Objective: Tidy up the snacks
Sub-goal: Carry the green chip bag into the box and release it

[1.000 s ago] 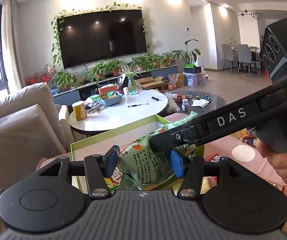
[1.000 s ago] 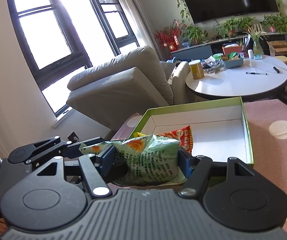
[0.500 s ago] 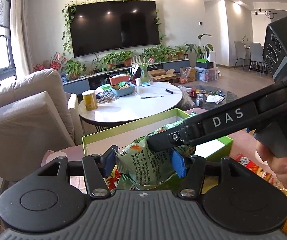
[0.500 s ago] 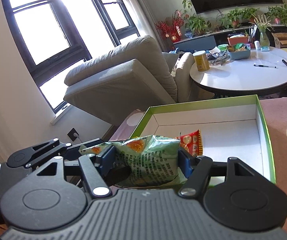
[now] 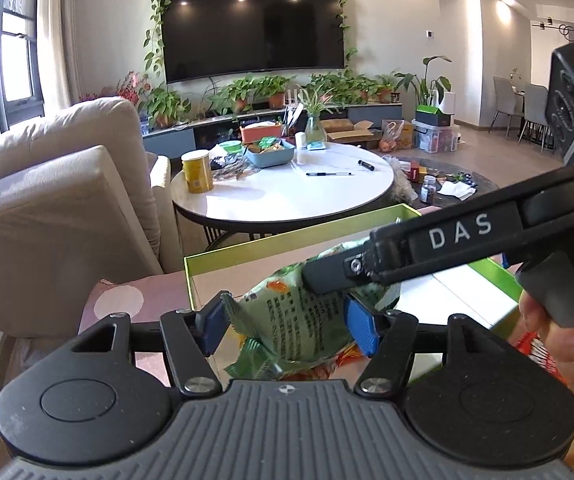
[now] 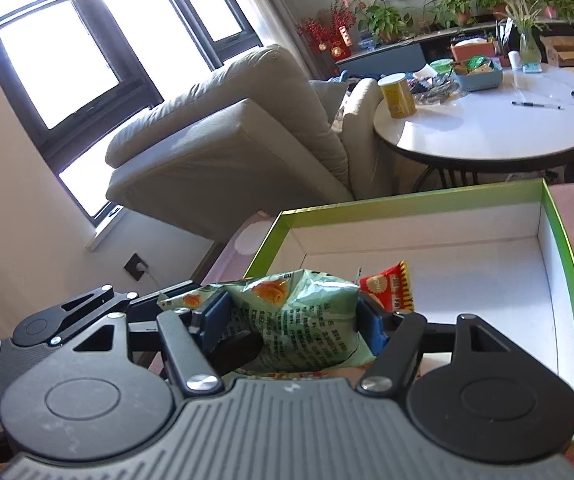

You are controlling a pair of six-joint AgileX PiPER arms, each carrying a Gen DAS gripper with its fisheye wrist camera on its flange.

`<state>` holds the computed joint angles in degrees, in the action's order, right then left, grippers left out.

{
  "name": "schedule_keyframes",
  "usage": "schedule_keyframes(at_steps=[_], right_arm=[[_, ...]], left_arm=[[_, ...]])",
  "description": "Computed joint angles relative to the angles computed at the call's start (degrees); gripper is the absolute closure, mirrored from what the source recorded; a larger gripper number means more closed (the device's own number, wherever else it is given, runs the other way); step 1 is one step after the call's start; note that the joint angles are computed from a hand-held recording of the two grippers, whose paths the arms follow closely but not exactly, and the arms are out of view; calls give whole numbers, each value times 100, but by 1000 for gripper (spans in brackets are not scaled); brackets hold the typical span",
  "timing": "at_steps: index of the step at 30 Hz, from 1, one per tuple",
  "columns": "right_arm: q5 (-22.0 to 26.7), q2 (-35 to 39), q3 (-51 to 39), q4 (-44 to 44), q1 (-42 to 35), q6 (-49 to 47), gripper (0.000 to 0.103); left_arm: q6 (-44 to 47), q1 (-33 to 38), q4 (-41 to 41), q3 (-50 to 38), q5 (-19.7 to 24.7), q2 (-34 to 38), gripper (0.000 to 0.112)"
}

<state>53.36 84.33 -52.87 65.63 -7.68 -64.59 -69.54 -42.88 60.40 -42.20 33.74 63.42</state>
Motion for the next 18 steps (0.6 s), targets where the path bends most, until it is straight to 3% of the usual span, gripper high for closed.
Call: schedule_keyframes(at_steps=[9,13,18], right_arm=[[-188,485,-251,423,8,236,18],[-348,416,-260,345,80,320,18],[-508,276,-152,183,88,380,18]], left_arm=[[-50,453,139,-129,-59,273,52],[-341,406,506,-175,87,402,49],[-336,540,713,-418,-31,745,49]])
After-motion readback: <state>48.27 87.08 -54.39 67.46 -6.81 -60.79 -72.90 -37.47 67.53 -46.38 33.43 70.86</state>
